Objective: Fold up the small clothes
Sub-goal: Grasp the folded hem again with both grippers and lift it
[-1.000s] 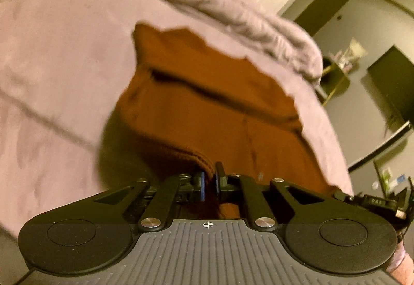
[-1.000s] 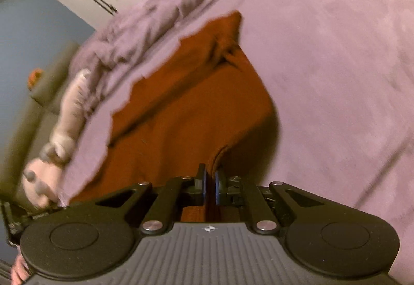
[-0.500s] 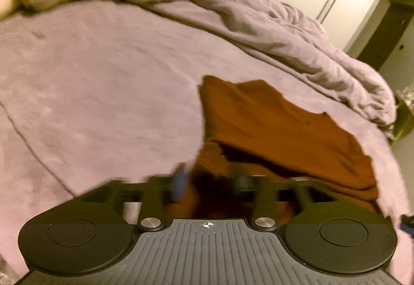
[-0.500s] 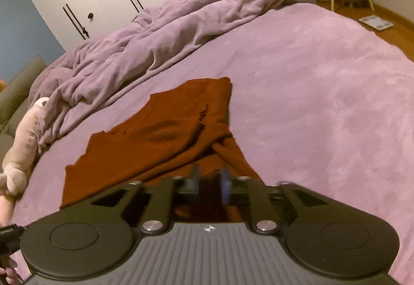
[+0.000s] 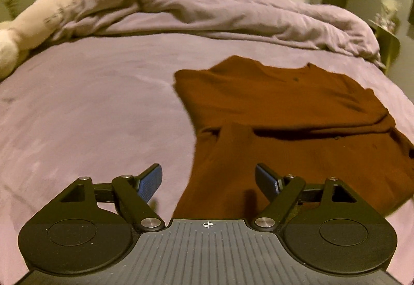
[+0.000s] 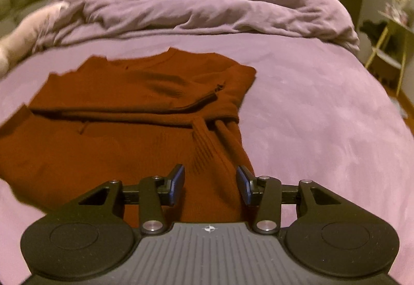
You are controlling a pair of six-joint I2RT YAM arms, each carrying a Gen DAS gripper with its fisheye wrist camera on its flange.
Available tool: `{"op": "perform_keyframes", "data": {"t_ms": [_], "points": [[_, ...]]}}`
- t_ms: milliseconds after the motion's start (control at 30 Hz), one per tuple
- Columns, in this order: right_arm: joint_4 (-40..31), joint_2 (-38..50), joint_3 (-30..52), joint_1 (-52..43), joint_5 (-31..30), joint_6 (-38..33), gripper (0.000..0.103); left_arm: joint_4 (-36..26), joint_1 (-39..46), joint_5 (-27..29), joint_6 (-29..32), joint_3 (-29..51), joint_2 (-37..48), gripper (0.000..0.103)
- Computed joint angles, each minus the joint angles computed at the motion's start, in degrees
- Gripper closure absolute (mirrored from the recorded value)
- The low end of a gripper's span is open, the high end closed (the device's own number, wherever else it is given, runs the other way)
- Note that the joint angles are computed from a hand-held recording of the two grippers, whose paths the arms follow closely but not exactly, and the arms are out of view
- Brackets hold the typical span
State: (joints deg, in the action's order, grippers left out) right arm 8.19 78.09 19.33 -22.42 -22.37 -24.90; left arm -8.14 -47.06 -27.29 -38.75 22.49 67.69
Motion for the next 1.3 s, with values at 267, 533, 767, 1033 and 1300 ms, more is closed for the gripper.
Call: {"op": "perform_keyframes", "data": {"t_ms": [267, 533, 767, 1033, 1300], "points": [[1.35, 10.41, 7.09, 4.33, 2.45, -1.34, 0.088, 5.61, 5.78, 10.32, 5.70, 4.80, 11.30, 0.068], [2.47, 13.18, 8.29, 5.01, 2.60, -3.56, 0.094, 8.24, 7.95, 13.14, 6.27, 4.03, 12.47, 0.086], [4.26, 13.21, 7.50, 6.58, 4.07, -4.84, 0.097, 7.16, 8.53, 14.41, 6.13, 4.54, 11.20, 0.096], [2.43, -0.14, 6.98, 2.73, -5.23, -2.24, 0.097, 0.74, 10.32, 12.05, 9.66, 5.58, -9.55, 0.096], [12.06, 13.34, 16.85, 9.60, 3.08, 13.42, 0.097, 13.28, 18.95, 12.05, 8.54, 9.72, 11.62, 0.093]]}}
